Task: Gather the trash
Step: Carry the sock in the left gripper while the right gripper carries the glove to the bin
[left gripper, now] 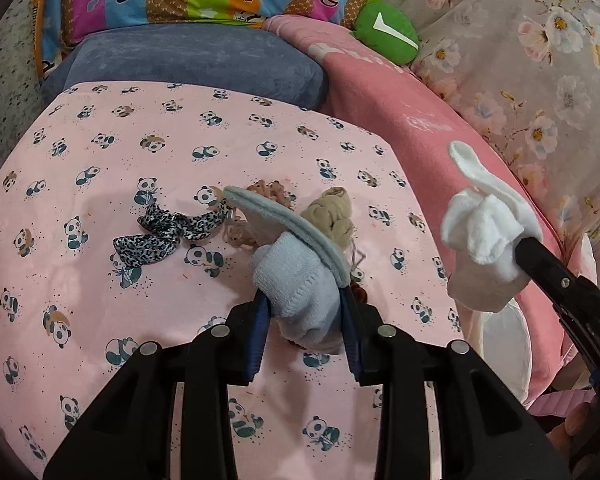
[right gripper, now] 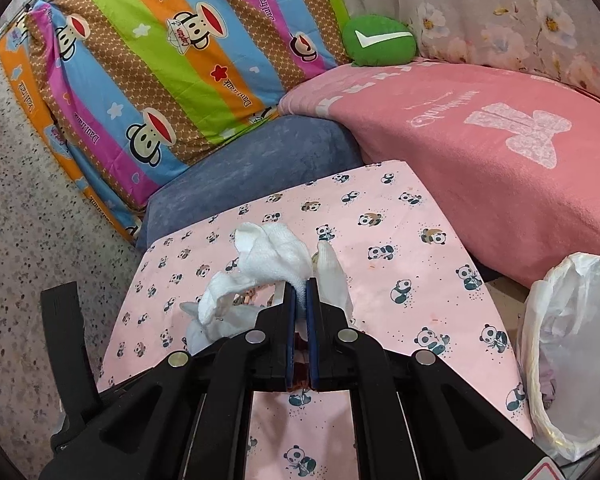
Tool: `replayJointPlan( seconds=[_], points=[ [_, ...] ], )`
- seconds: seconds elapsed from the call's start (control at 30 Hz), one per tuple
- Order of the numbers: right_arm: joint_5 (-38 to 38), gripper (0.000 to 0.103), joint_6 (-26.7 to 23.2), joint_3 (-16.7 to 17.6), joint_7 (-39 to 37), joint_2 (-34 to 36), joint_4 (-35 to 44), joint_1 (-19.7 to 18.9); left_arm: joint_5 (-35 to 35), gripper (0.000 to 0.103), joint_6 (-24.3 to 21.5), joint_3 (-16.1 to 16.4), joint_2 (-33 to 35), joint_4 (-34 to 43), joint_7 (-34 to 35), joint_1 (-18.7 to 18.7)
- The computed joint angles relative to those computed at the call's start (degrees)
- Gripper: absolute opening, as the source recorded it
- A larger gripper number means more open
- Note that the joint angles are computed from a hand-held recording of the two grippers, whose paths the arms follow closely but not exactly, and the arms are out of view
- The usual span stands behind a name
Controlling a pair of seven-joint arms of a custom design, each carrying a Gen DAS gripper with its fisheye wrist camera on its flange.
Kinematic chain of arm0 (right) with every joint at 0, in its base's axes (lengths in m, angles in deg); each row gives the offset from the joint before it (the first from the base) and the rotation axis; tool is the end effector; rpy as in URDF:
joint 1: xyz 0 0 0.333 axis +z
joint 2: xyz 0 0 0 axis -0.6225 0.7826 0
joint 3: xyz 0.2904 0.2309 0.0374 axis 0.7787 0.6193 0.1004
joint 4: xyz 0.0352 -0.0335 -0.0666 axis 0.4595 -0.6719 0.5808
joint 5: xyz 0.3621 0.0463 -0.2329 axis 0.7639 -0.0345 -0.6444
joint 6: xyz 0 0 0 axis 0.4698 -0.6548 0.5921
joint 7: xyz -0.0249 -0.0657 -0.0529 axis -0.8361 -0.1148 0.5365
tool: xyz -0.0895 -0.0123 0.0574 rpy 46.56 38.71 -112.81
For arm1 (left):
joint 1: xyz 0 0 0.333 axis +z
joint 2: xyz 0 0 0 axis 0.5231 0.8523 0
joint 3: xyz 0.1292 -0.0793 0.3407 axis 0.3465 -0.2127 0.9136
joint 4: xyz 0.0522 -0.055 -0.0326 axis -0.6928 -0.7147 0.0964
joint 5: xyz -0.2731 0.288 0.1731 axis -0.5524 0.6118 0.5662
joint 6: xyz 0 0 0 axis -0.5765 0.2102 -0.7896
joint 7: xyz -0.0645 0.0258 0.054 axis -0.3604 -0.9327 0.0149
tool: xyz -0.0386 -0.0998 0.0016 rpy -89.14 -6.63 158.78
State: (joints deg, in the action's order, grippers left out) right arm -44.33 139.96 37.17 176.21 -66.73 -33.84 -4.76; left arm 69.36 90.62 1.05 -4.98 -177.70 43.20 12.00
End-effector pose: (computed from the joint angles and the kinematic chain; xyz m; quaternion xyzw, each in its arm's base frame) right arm 0.6048 0.4458 0.5590 -0.5424 0.7208 -0.1999 0.3826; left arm 0.6491 -0.3735 0.5137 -0.6242 0.6909 -0.3625 0.0404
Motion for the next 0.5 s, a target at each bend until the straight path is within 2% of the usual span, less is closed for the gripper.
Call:
replayJointPlan(
  seconds=[0.2, 0.5],
  points=[
    [-5.2, 0.006, 0.0, -0.3, 5.8, -4.9, -4.6, 0.2, 0.4, 0.031, 1.1, -0.9, -2.1, -0.9, 1.4, -0.9],
    [-8.2, 0.006, 2.6, 3.1, 9.9, -11.3, -12.9, -3.3, -0.2, 0.032, 0.8, -2.5, -3.1, -1.3, 5.6, -1.8]
  ],
)
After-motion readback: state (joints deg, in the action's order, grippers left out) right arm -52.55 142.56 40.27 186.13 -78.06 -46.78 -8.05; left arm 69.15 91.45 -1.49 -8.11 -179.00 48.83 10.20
